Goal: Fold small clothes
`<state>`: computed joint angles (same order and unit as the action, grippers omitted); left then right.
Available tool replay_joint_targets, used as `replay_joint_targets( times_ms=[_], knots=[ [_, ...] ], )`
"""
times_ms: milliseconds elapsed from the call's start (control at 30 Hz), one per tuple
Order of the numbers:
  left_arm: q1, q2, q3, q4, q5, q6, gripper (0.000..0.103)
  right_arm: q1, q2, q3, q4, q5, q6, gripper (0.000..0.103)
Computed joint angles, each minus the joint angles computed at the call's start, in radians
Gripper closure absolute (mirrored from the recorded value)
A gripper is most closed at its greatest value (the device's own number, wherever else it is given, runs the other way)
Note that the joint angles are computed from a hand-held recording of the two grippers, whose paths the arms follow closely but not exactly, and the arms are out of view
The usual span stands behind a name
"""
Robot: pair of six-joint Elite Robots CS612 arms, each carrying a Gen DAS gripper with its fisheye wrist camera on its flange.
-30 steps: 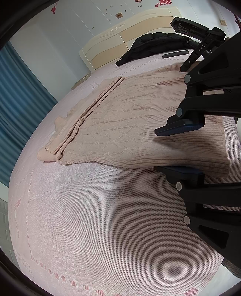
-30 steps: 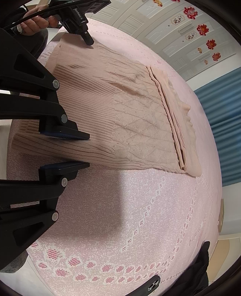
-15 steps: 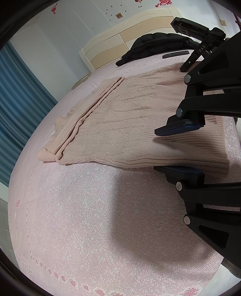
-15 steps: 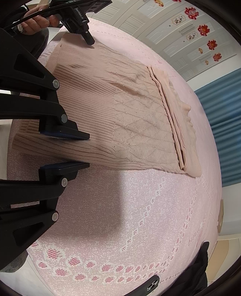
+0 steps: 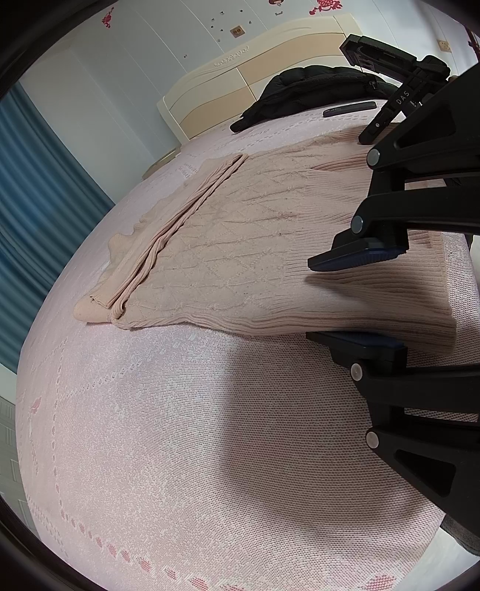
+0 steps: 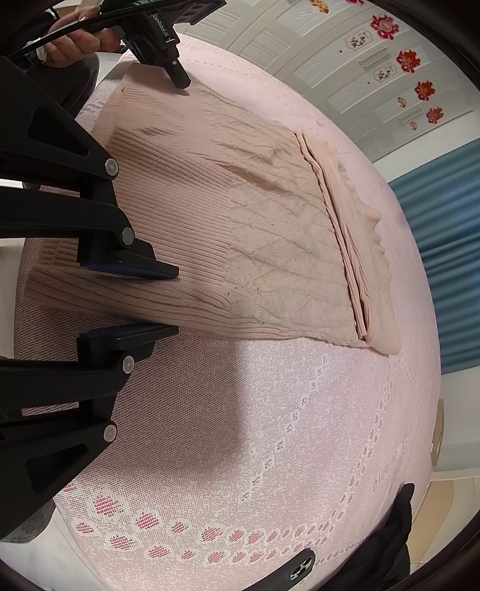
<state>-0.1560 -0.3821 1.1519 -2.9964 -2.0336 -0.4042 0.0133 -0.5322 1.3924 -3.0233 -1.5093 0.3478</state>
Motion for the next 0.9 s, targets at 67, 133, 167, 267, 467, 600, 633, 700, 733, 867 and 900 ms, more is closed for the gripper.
replay_joint_targets(
  times_ms=[67, 133, 167, 267, 467, 600, 633, 700, 733, 867, 900],
  knots=[
    [0.0, 0.0, 0.0, 0.0, 0.0, 0.0, 0.074, 0.0, 0.0, 0.0, 0.0, 0.0, 0.0, 0.079],
    [0.0, 0.0, 0.0, 0.0, 0.0, 0.0, 0.074, 0.0, 0.0, 0.0, 0.0, 0.0, 0.0, 0.079],
    [0.0, 0.0, 0.0, 0.0, 0.0, 0.0, 0.074, 0.0, 0.0, 0.0, 0.0, 0.0, 0.0, 0.079],
    [0.0, 0.0, 0.0, 0.0, 0.001, 0.001, 0.074, 0.0, 0.0, 0.0, 0.001, -0.001, -0.002, 0.079],
    [0.0, 0.0, 0.0, 0.0, 0.0, 0.0, 0.074, 0.001, 0.0, 0.0, 0.002, -0.004, -0.005, 0.079],
    [0.0, 0.0, 0.0, 0.0, 0.0, 0.001, 0.074, 0.003, -0.001, 0.0, 0.003, -0.014, -0.015, 0.079],
    [0.0, 0.0, 0.0, 0.0, 0.0, 0.001, 0.074, 0.003, -0.001, 0.001, 0.003, -0.014, -0.017, 0.079],
    [0.0, -0.002, 0.005, 0.0, -0.004, 0.003, 0.074, 0.002, -0.001, 0.001, 0.002, -0.011, -0.017, 0.079],
    [0.0, -0.005, 0.009, -0.001, -0.005, 0.004, 0.074, 0.002, -0.002, 0.002, 0.002, -0.009, -0.016, 0.079],
    [0.0, -0.02, 0.039, -0.006, -0.01, 0.022, 0.074, -0.002, -0.006, 0.011, -0.001, 0.004, -0.015, 0.079],
    [0.0, -0.025, 0.048, -0.007, -0.011, 0.029, 0.074, -0.002, -0.008, 0.014, -0.002, 0.006, -0.016, 0.079]
  ],
)
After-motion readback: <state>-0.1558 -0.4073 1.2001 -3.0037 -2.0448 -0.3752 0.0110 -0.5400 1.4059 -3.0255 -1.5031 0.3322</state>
